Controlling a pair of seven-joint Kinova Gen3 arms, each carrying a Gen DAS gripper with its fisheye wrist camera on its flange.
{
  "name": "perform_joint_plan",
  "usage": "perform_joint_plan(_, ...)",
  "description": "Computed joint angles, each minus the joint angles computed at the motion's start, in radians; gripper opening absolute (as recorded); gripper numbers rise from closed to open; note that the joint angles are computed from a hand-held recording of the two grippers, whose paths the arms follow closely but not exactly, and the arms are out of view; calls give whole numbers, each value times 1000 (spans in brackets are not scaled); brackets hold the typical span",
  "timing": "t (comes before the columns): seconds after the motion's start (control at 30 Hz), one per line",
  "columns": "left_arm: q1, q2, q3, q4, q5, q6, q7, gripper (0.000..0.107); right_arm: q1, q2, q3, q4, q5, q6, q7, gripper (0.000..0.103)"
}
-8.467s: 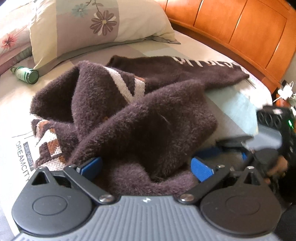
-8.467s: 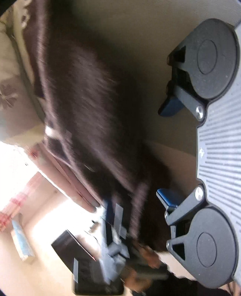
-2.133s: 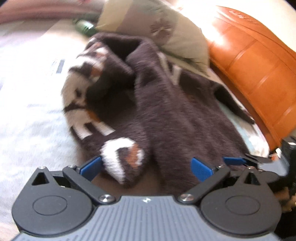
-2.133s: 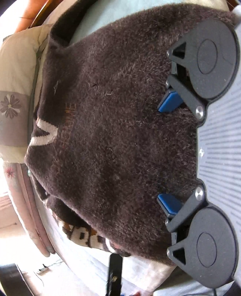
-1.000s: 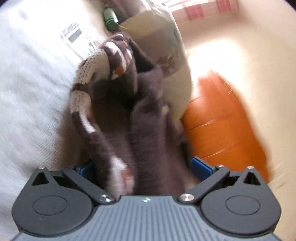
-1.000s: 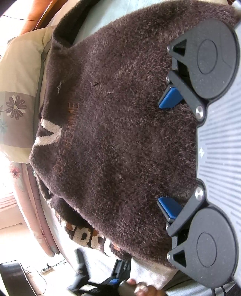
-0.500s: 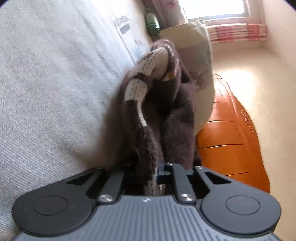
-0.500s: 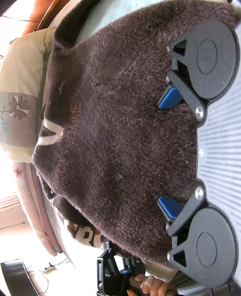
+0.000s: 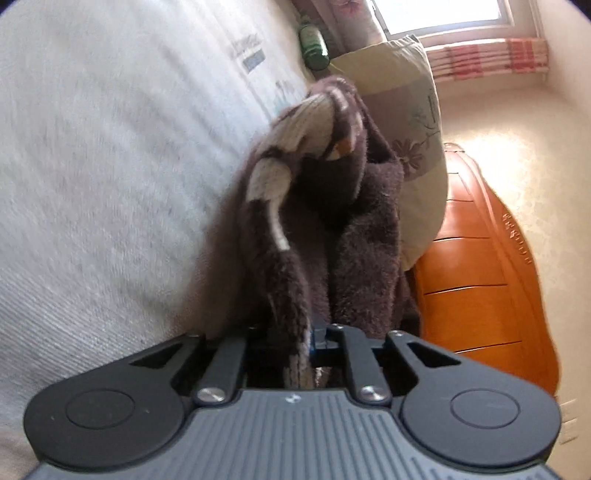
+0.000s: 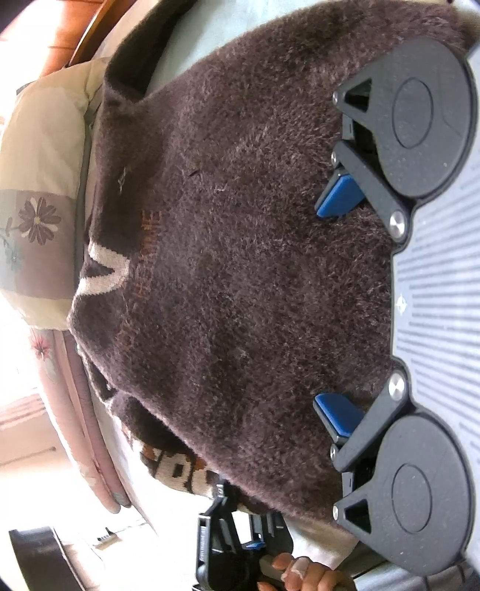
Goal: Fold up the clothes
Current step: 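Pull the held sleeve outward from the sweater body with the left gripper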
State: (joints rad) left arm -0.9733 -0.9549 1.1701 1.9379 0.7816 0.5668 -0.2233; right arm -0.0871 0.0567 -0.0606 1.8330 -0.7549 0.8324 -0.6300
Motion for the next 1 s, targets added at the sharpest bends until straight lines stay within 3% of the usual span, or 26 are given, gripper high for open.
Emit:
perform_joint_plan(0.07,-1,-2,-47,-55,-81,81,-22,8,32,-23,-5,-4,-46,43,15,102)
perform_joint_plan(0.2,18,50,-121,-159,-244,244,-88,8,44,-68,47,19,-172,99,165,102)
perform_joint_plan(0.4,100,161,-190,-260,-485,488,-147,8,41,-109,81,17,-214,151,202,102)
perform_joint_plan(0.5,105,152,-255,-270,-501,596,-208,8,27,-123,83,19,-210,153,198,102)
perform_joint_plan(0.57,113,141,-292,-262,-527,640,-233,2,13,-128,78,17,-195,144,178,102)
perform_joint_plan(0.63,126,121,-352,-218,-520,625,-252,2,-2,-132,70,12,-170,130,148,102)
perform_joint_plan(0.73,225,112,-458,-111,-469,512,-300,5,-26,-137,59,8,-133,104,113,102)
perform_joint_plan(0.87,382,170,-463,-38,-510,394,-287,32,-54,-127,46,-2,-82,84,50,102)
perform_joint_plan(1.0,481,176,-486,60,-485,287,-225,36,-78,-119,27,-9,-15,55,-18,102)
